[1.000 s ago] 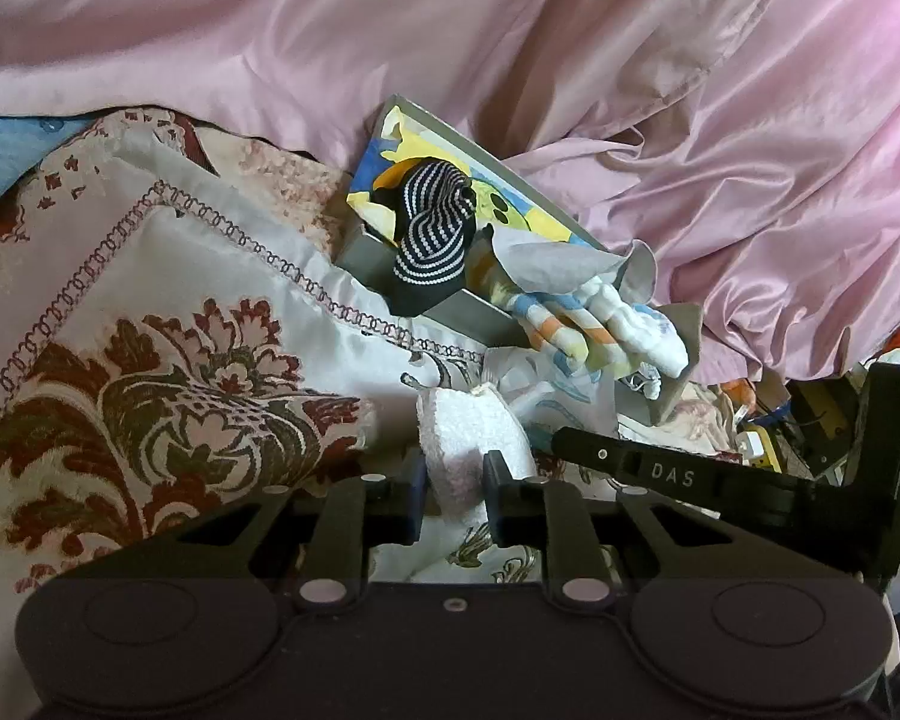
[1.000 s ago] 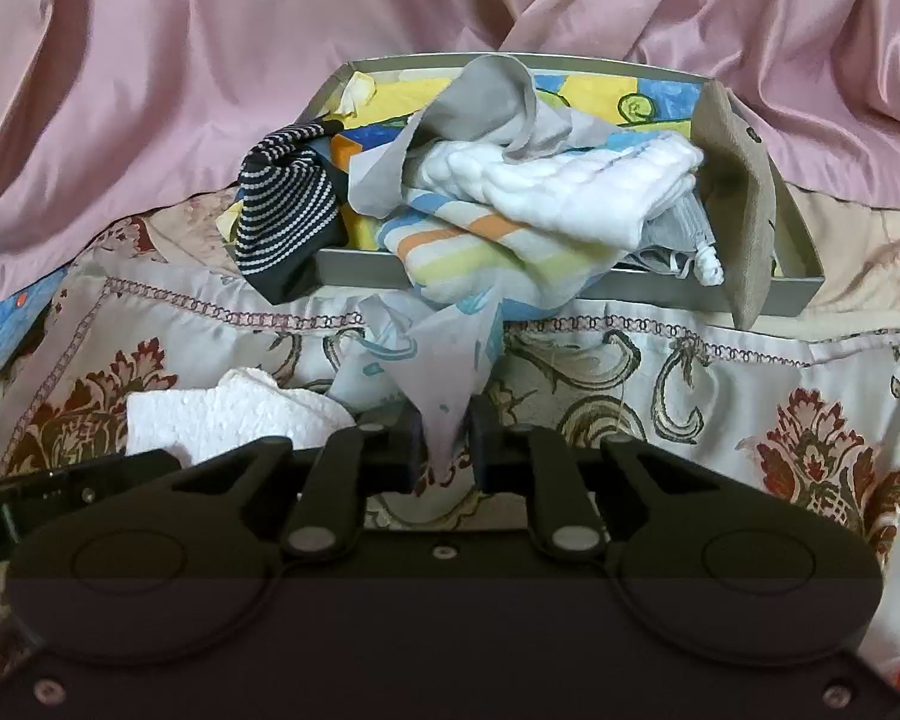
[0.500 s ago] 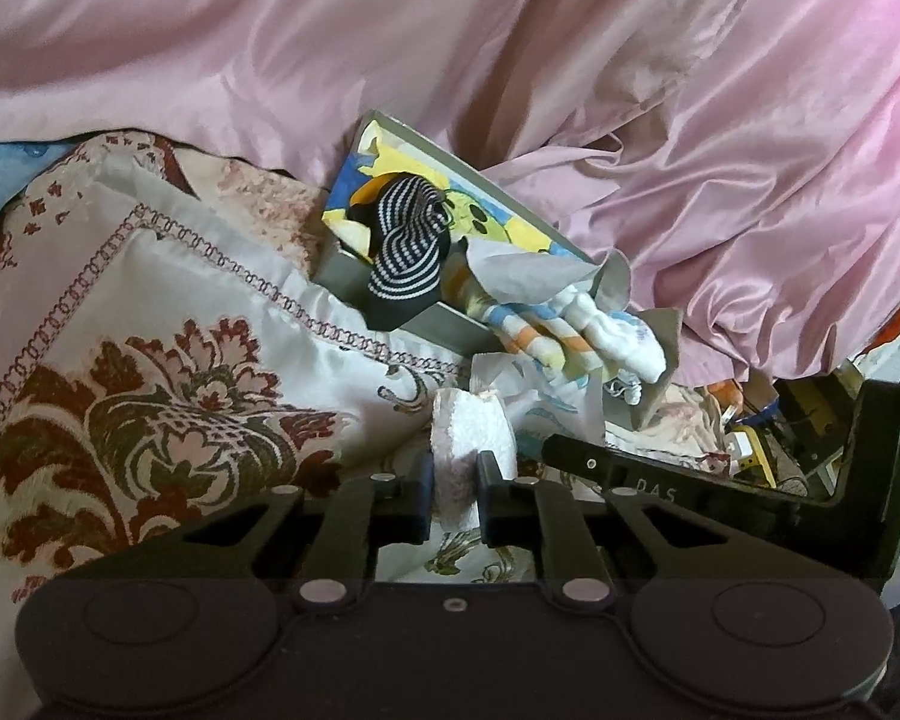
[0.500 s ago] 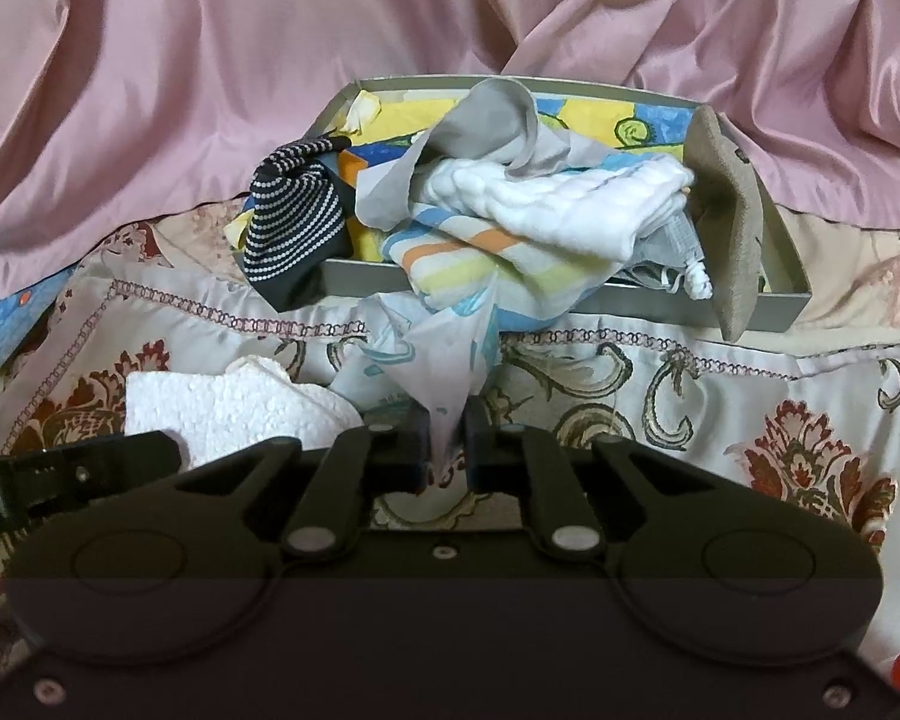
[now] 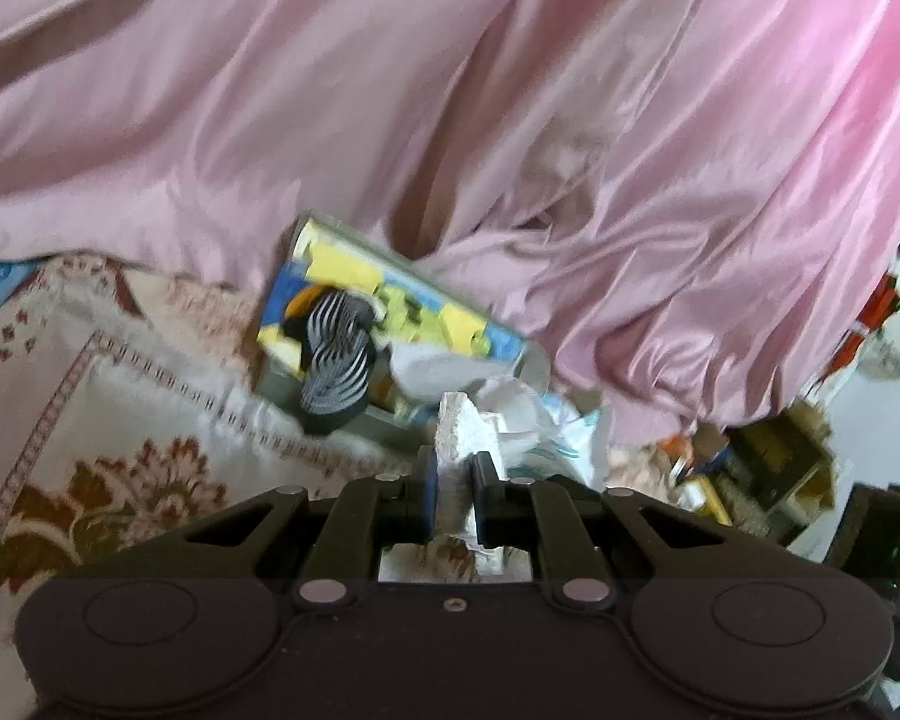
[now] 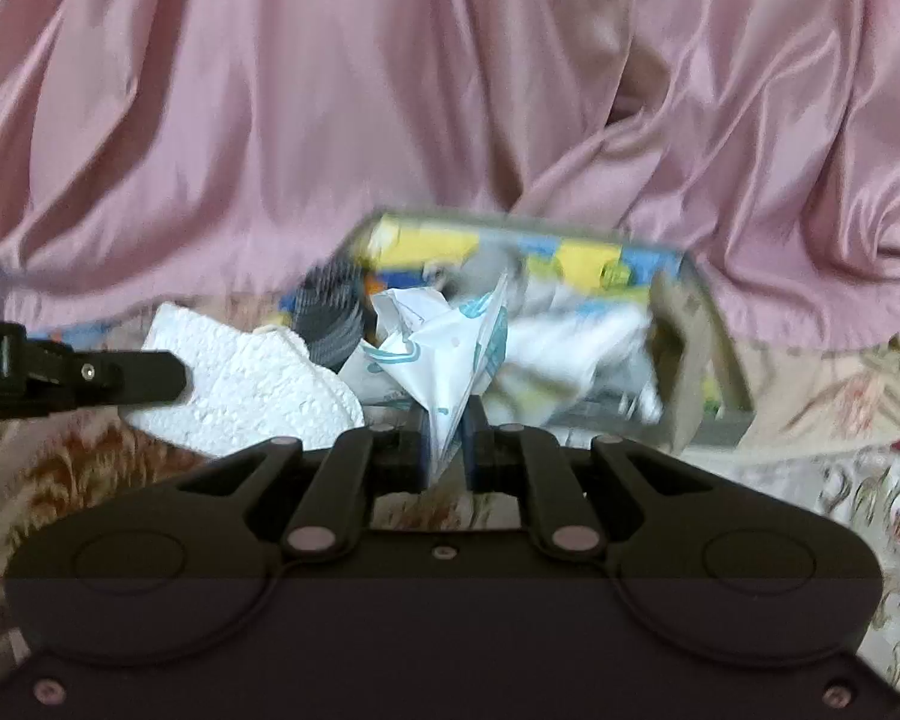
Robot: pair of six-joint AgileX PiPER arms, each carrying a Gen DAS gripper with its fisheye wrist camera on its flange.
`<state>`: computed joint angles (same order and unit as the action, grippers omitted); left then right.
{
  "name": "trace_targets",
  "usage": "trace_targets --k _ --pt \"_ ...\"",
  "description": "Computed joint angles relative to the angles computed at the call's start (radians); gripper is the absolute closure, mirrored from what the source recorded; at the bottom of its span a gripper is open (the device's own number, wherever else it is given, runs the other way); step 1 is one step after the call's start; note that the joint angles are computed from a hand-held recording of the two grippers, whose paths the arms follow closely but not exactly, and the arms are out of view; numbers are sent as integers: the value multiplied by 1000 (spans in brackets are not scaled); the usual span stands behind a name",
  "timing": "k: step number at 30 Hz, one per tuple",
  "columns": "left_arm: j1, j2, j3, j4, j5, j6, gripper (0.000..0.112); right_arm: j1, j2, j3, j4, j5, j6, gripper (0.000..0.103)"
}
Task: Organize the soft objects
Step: 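Carry the fluffy pad and crumpled paper over the frog picture tray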
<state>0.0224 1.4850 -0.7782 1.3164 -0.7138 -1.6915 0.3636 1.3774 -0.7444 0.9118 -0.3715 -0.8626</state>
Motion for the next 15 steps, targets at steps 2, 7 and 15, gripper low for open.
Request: trace_targets --k 2,7,15 --pt "-11 9 -18 -36 -1 10 100 -15 -18 -4 -51 -18 55 98" --pt "-99 81 -142 -197 90 117 102 -113 6 -113 -148 48 166 98" --pt "-197 323 -506 -247 276 63 102 -264 193 -434 -167 283 267 98"
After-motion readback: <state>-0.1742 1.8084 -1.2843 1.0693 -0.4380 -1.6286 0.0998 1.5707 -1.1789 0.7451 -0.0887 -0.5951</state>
